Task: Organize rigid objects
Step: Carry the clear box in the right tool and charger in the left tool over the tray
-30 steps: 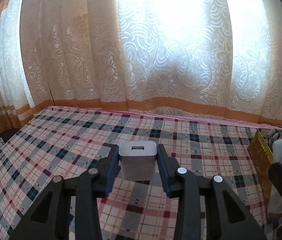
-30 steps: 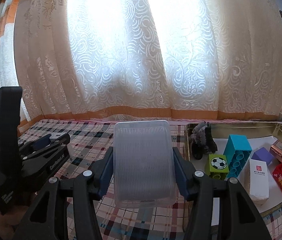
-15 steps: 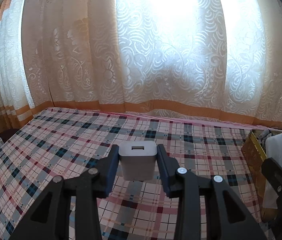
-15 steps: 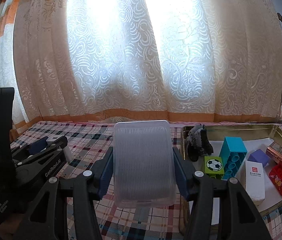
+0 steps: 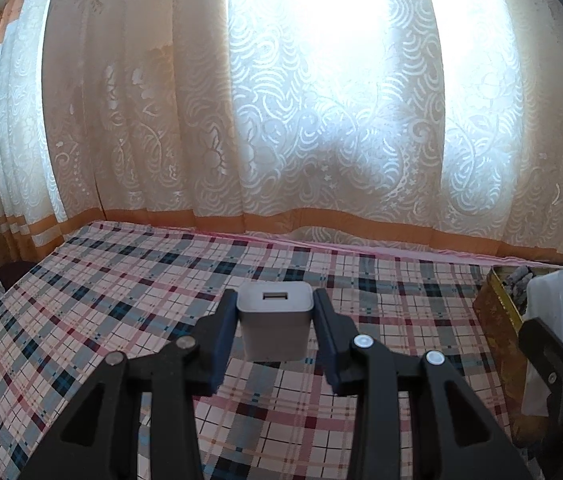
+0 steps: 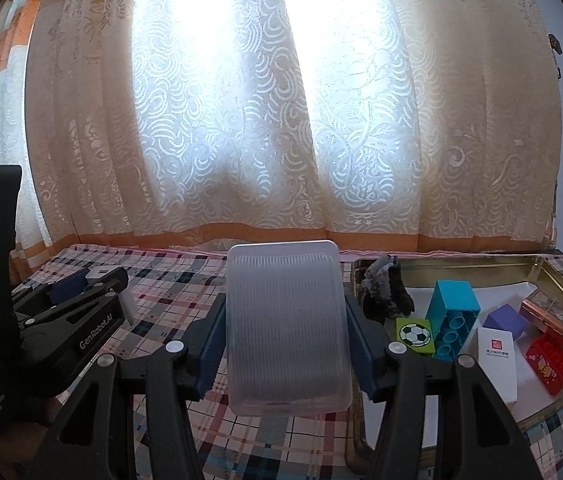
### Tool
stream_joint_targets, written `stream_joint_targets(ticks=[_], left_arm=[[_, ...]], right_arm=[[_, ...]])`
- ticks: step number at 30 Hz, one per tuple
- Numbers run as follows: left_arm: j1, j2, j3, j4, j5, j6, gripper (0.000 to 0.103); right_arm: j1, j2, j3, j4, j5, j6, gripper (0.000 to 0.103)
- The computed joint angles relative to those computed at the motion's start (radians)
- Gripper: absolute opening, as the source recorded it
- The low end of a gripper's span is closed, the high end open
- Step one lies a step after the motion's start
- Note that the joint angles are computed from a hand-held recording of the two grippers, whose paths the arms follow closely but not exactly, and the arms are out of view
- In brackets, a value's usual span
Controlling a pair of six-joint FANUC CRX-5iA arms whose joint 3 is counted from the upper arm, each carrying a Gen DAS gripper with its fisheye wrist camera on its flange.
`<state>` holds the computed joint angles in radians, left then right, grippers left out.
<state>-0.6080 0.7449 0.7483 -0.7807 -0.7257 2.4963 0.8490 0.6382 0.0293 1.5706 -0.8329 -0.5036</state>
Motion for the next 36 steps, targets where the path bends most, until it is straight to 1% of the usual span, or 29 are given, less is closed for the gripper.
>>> stream_joint_targets(ticks=[12,21,26,32,36], left_arm=[[-0.034,-0.009,-0.010,-0.066,-0.007,0.050,0.037],[-0.065,-0.021,-0.023,-0.078,-0.006,0.071,0.037],[-0.073,-0.025,-0.032,-0.052,0.016,0.058,0.037],[-0.093,-0.031,-0.031,-0.057,0.025,0.071,0.037],[-0.114,-0.024,-0.014,-0.077,0.017,0.067,0.037]], right_arm=[[0.008,-0.044,-0.072,0.043,-0.049,-0.037,0.057],[0.004,-0.090,-0.144,0.078,-0.079,-0.071,0.057],[-0.001,-0.122,-0.191,0.094,-0.105,-0.103,0.057],[-0.012,-0.165,-0.252,0.115,-0.125,-0.143,0.057],[-0.019,-0.189,-0.288,0.130,-0.146,-0.158,0.057]])
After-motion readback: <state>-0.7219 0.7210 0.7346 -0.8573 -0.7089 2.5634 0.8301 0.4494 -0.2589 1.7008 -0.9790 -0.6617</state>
